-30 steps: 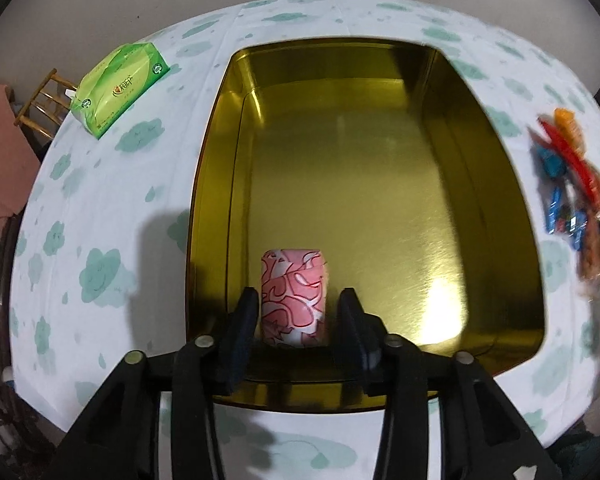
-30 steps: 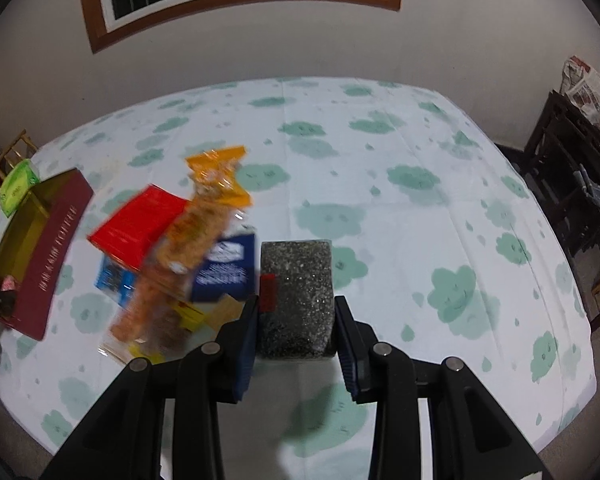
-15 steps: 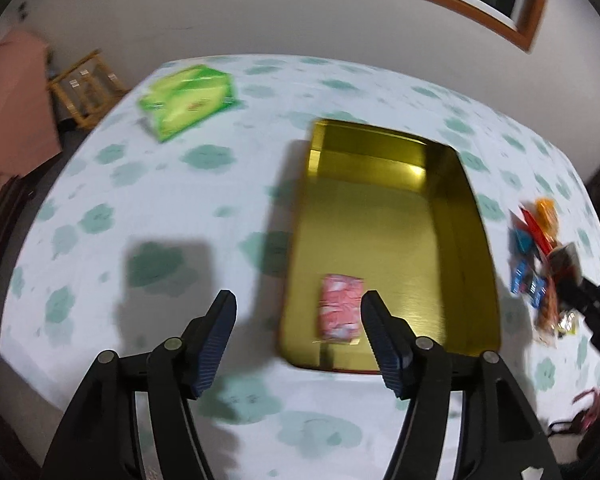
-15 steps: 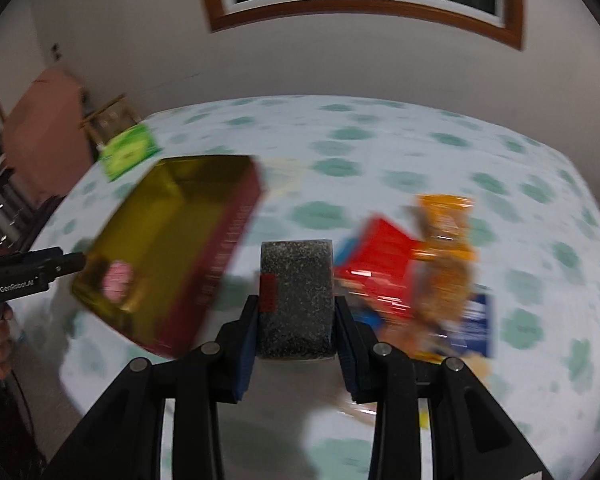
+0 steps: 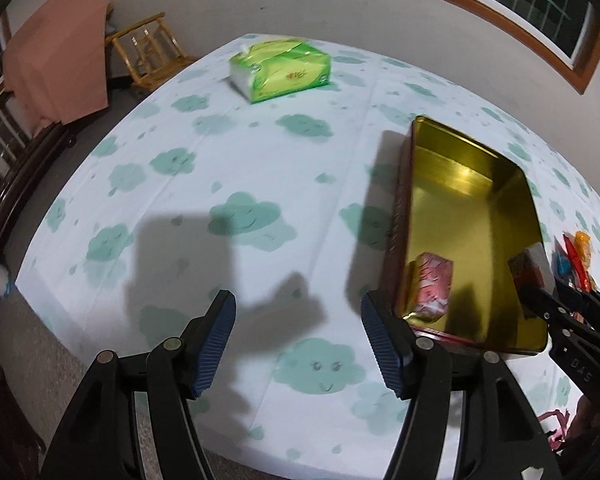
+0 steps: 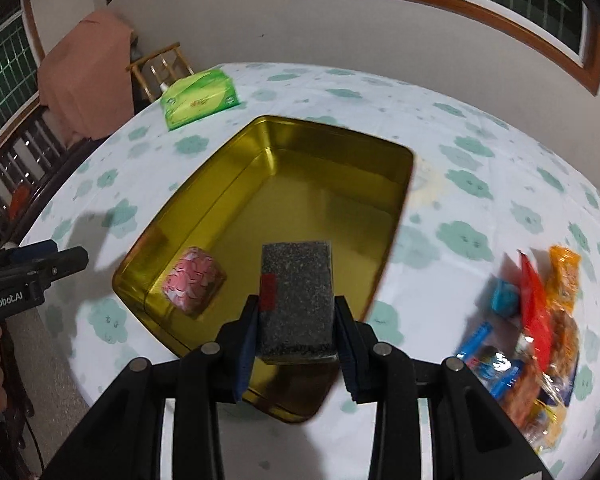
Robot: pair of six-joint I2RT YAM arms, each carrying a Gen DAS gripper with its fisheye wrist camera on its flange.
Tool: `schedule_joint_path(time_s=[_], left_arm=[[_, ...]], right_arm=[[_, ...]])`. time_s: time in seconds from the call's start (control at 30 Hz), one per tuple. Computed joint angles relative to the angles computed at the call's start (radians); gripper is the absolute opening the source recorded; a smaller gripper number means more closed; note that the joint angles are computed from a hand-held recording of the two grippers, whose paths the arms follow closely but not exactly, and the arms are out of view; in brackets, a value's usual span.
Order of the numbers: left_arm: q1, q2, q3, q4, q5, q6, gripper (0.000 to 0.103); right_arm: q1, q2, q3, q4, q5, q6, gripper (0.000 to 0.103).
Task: Organize snacks
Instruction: 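Lower the grey seaweed block into the tin and open the right gripper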
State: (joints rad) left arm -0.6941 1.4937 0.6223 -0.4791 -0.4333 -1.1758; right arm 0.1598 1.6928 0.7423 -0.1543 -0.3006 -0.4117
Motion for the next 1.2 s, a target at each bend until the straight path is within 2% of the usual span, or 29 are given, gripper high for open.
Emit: schedule_joint_path(time_s=[0.23, 0.87, 1.03, 1.2], left_arm=[[-0.023, -0.03, -0.045, 0.017, 0.015, -0.046, 0.062], [-0.036, -0.018, -0.042, 0.03, 0.04, -0.064, 0.062], [-0.049, 0.009, -0.028, 0.041, 0.045, -0.068, 0.062], [-0.07, 0.028, 0.001, 0.056, 0.034, -0.06, 0.062]], right_arm=[[0.082, 0.079, 0.012, 0.05, 0.059, 0.02, 0.035], [0.121, 0.146, 0.028, 0.077, 0.121, 0.004, 0.036], [0.11, 0.13, 0.015, 0.085, 0.097, -0.006, 0.038], [0.037, 0.045, -0.011, 0.037, -0.011, -0.033, 0.042]])
